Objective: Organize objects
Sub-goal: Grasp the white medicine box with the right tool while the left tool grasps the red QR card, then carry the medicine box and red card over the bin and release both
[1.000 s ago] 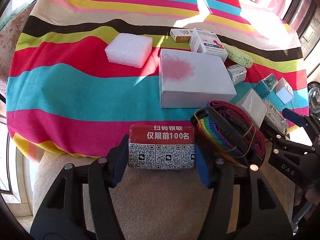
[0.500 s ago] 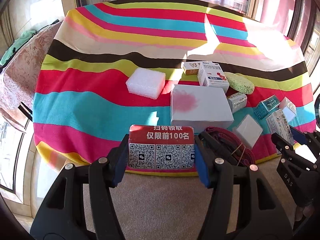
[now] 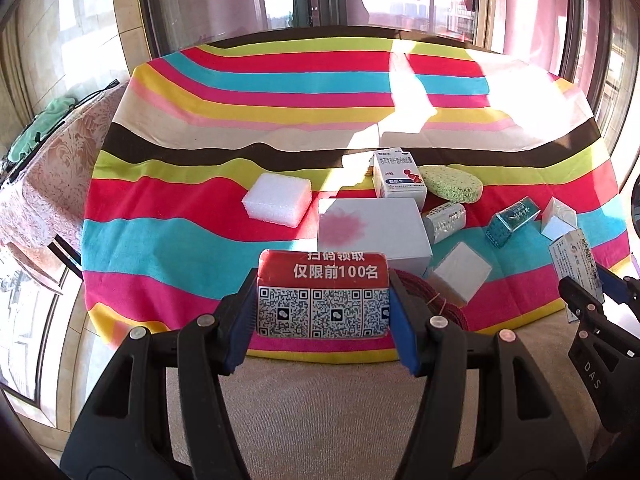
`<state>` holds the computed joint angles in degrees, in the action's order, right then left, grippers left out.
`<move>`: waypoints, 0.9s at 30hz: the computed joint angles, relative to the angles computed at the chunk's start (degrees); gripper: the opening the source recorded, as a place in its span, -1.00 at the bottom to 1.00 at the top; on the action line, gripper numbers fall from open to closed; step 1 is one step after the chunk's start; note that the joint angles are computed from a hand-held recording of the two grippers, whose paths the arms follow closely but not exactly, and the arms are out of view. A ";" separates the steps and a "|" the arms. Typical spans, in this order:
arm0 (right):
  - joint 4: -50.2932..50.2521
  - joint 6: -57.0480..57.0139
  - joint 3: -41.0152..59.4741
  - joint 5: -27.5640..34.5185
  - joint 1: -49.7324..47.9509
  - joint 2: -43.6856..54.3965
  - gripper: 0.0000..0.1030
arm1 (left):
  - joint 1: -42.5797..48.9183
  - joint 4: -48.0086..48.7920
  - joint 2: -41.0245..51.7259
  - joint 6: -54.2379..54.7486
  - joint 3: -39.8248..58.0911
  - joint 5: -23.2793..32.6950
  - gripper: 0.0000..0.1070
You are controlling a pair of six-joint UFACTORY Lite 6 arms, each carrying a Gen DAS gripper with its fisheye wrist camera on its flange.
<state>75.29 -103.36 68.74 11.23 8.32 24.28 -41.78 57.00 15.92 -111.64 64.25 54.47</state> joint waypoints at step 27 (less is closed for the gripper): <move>1.47 1.56 -2.53 6.28 -13.93 -2.76 -0.28 | -5.09 -2.51 19.69 12.48 27.70 0.71 0.17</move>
